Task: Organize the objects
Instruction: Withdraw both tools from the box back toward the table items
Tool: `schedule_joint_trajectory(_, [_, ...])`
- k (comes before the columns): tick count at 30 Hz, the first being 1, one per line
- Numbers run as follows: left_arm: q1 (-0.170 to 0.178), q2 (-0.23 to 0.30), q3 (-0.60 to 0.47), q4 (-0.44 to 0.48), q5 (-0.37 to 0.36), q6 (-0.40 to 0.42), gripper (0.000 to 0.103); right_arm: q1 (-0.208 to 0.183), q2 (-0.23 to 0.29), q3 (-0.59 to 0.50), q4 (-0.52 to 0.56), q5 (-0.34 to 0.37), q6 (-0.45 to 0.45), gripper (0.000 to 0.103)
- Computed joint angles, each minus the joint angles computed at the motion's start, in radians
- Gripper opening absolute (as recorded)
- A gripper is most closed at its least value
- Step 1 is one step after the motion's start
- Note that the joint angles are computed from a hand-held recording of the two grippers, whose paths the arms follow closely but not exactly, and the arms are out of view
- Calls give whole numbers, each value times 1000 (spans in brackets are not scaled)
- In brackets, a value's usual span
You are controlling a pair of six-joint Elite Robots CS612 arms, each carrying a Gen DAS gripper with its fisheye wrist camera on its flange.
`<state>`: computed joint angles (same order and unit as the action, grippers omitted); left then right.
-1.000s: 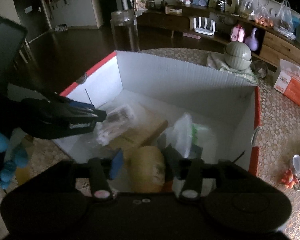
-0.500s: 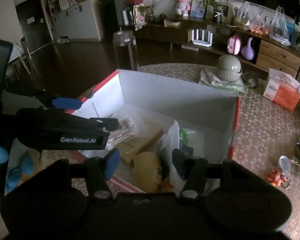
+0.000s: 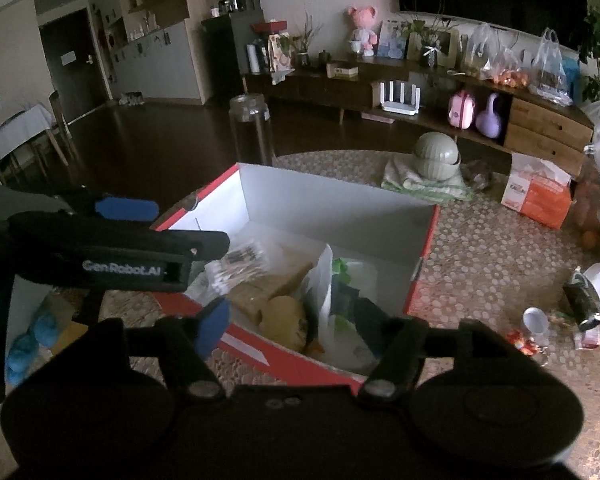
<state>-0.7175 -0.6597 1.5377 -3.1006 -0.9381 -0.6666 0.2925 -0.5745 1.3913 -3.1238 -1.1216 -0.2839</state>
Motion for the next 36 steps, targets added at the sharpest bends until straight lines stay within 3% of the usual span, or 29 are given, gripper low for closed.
schedule_joint_trajectory(4, [-14, -9, 7, -8, 5, -6, 84, -13, -17, 26, -12, 23, -5, 75])
schedule_joint_trajectory(7, [-22, -10, 8, -17, -4, -2, 84, -27, -27, 43, -12, 50, -6, 83])
schedule_joint_trajectory(16, [-48, 15, -8, -55, -27, 15, 102, -69, -42, 98, -64, 58, 35, 90])
schedule_joint_trajectory(21, [-62, 41, -24, -123, -42, 31, 103, -104, -52, 145, -100, 67, 50, 92])
schedule_joint_trajectory(36, [-93, 128, -135, -179, -88, 16, 103, -196, -60, 228, -207, -5, 54, 93])
